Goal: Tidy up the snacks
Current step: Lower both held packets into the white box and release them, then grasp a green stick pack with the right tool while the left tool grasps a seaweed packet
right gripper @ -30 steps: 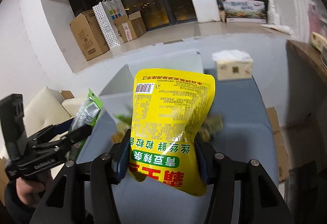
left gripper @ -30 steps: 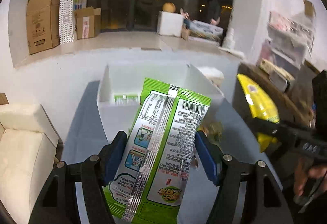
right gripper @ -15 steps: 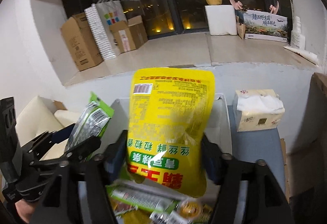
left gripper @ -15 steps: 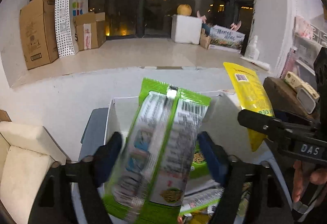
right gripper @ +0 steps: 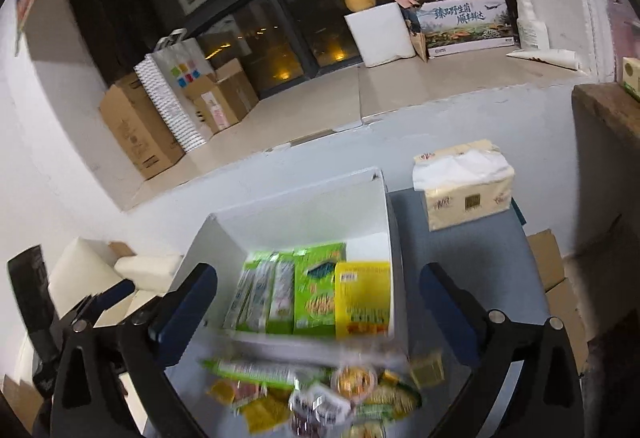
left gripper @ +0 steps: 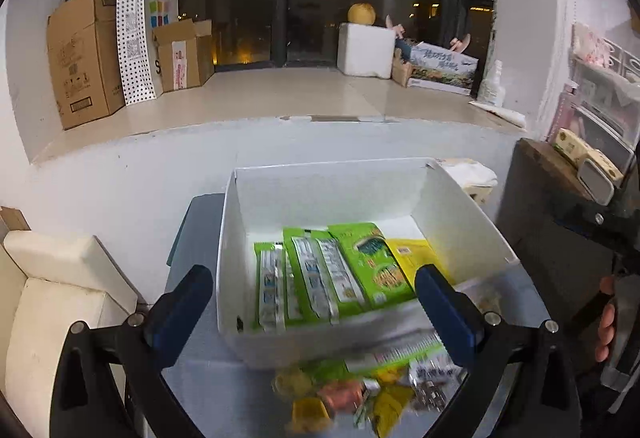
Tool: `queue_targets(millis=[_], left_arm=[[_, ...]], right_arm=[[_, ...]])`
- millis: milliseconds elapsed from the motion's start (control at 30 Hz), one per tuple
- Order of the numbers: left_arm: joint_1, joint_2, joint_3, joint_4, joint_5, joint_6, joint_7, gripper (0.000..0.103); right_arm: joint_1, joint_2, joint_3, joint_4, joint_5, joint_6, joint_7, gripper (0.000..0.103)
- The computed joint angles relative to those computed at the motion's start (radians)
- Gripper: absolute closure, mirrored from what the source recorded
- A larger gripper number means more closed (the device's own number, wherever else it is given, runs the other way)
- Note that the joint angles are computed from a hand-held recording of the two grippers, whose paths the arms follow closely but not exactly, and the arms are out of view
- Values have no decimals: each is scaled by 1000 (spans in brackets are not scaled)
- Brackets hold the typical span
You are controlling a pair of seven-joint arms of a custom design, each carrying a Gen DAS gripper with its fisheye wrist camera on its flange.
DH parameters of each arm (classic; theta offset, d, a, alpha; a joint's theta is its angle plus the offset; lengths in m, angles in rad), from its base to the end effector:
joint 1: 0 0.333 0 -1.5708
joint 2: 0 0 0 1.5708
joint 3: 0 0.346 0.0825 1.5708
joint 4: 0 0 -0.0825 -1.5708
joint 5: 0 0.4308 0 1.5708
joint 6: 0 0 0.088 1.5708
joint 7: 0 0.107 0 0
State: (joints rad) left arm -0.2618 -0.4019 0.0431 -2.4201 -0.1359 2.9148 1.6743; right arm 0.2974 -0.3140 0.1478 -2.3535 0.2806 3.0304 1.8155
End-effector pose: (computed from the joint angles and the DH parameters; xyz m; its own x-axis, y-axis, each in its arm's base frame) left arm 0.4934 -0.0987 0.5728 -0.2256 -0.9725 0.0584 -0.6173 0.0963 -0.7808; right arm 0.4845 0.2161 0.5779 0.1476 -0.9075 -0.3933 -0.6386 0.2162 -0.7385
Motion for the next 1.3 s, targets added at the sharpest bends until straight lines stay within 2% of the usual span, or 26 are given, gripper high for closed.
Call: queue_targets(millis=[33, 133, 200, 233, 267, 333, 367, 400, 500, 633, 667, 733, 767, 833, 933, 967, 1000, 1133, 1200, 1300], left_arm=[[-14, -38, 6, -38, -11, 7, 10, 0], [-25, -130, 1, -141, -3, 60, -8, 0], [-55, -201, 21, -221, 2, 99, -25, 0], [-88, -229, 51, -248, -1, 91, -24, 0], [-113, -255, 77, -270, -7, 75, -28, 0], [-137, -311, 107, -317, -18, 42, -39, 0], [-137, -338, 111, -339, -16, 31, -41, 0], [-115, -365, 94, -364, -3, 26, -52, 0], [-66, -442, 62, -414, 38, -17, -75, 0], [-16, -525, 26, -462, 82, -56, -112, 0], [-13, -551, 24, -476, 91, -75, -116, 0], [-15, -591, 34, -499, 104, -97, -109, 0], [-13, -607, 37, -508, 110, -103, -106, 0], [-9, -629, 44, -518, 120, -129, -96, 0], [-3, -640, 59, -525, 121, -142, -88, 0], [-3, -639, 65, -525, 115, -143, -88, 0], [-3, -639, 70, -525, 109, -144, -89, 0], [0, -621, 60, -524, 106, -143, -90, 0], [-5, -608, 58, -521, 102, -139, -91, 0], [-13, -588, 53, -514, 98, -133, -95, 0]], right_arm=[[43, -30, -27, -35, 26, 8, -38, 0], [122, -100, -61, -124, 75, 9, -112, 0], [100, -140, -19, -173, 65, -38, -98, 0], [80, -156, 12, -195, 47, -62, -82, 0], [26, -171, 72, -214, -1, -74, -45, 0], [-74, -194, 184, -245, -110, -46, 18, 0], [-136, -204, 253, -248, -183, -45, 43, 0], [-169, -201, 294, -242, -244, -37, 48, 0], [-145, -120, 290, -190, -323, -9, 0, 0], [-221, 14, 354, -70, -465, -40, 44, 0], [-254, 50, 382, -33, -517, -57, 77, 0], [-277, 116, 397, 27, -600, -78, 113, 2], [-292, 151, 411, 64, -659, -97, 138, 6], [-288, 198, 408, 107, -731, -125, 155, 13], [-241, 275, 378, 181, -740, -208, 78, 26], [-223, 296, 363, 198, -685, -226, 9, 40], [-210, 305, 351, 207, -678, -237, -4, 52], [-160, 316, 306, 211, -636, -240, -79, 56], [-134, 298, 283, 190, -593, -229, -118, 63], [-85, 256, 239, 145, -423, -211, -221, 69]])
